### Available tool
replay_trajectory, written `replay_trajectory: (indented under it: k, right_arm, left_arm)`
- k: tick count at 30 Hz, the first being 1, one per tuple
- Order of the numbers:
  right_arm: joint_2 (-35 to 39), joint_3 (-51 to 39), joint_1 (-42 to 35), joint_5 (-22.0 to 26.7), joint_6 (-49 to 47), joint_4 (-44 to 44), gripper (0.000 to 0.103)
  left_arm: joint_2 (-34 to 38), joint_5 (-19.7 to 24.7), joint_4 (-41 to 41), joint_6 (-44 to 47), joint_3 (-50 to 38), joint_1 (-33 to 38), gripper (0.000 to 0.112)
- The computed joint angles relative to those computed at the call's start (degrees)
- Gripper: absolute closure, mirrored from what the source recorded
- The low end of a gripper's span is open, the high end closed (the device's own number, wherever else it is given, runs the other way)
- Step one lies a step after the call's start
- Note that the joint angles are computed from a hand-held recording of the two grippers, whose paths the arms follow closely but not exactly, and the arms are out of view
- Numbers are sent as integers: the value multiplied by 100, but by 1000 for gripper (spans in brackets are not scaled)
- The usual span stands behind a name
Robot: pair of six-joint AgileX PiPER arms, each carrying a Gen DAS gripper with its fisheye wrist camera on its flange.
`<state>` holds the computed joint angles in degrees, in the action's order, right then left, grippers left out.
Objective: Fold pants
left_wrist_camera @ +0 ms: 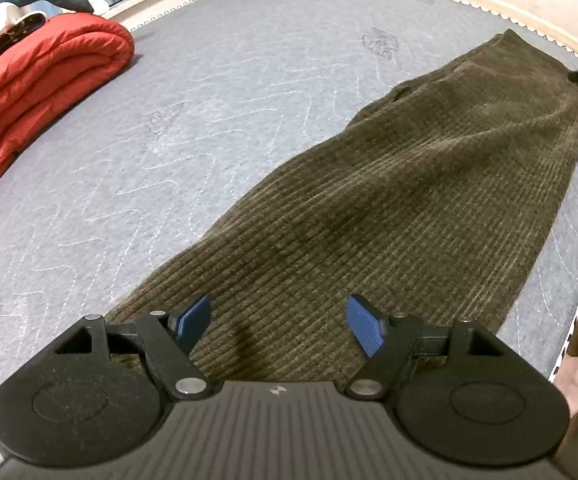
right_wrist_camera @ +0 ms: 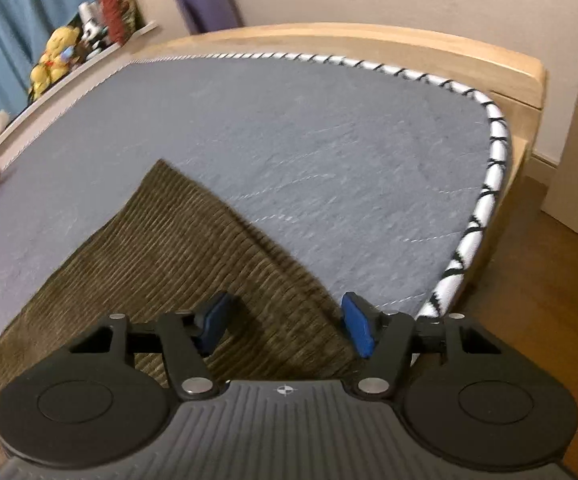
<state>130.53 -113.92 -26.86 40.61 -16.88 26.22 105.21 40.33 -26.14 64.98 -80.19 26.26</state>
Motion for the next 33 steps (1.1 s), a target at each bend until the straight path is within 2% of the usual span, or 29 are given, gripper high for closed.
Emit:
replay_trajectory:
  k: [1,2,3,7,11,16,20,23,25,26,27,29,31,33]
  right_arm:
    - [-33,59,29,-53,-84,-59,52]
    - [-42,61,3,-4,-222,111,63]
    - [-72,82,-23,21,-289,252,67]
    - [-526,560,135,-435,-722,452,70]
    - [-1344,1189,635,-951,-1441,741,71]
    - [-2690,2134,1925,-1376,-3004,1169,72]
    - [-3482,3019,3402,-1601,-4621,1755,72]
    - [-3529,3348,4346,-1358,-4914,1735,71]
    - [-3360,3598,4866,-1185,-5236,1909,64]
    - [-3222,3566,5010,-887,-5313,1858,59]
    - [-3121,3545,5198,-713,-5257,1610,57]
    - [-3122,3666,5319,-612,-5442,1611,56]
    - [-3137,3532,5166,-241,-5360,1780,54]
    - [-3109,3348,4936,-71,-5184,1971,45]
  left_arm:
    - [10,-4,-6,-24,-16,-1,32]
    - [1,11,-19,-41,-34,12,32]
    - [-6,10,-35,-53,-40,18,32]
    - [-28,30,-159,-49,-103,55,32]
    - [-21,67,-195,-85,-199,115,32]
    - [37,64,-164,-261,-330,193,32]
    - [119,108,-142,-445,-486,288,32]
    - [214,210,-110,-607,-647,377,32]
    - [308,356,-61,-752,-801,425,32]
    - [354,440,-48,-826,-875,445,32]
    - [403,546,-58,-901,-959,471,32]
    - [499,829,-202,-1007,-1130,543,32]
    - [639,1233,-515,-1046,-1350,642,32]
    - [808,1610,-834,-1066,-1557,699,35]
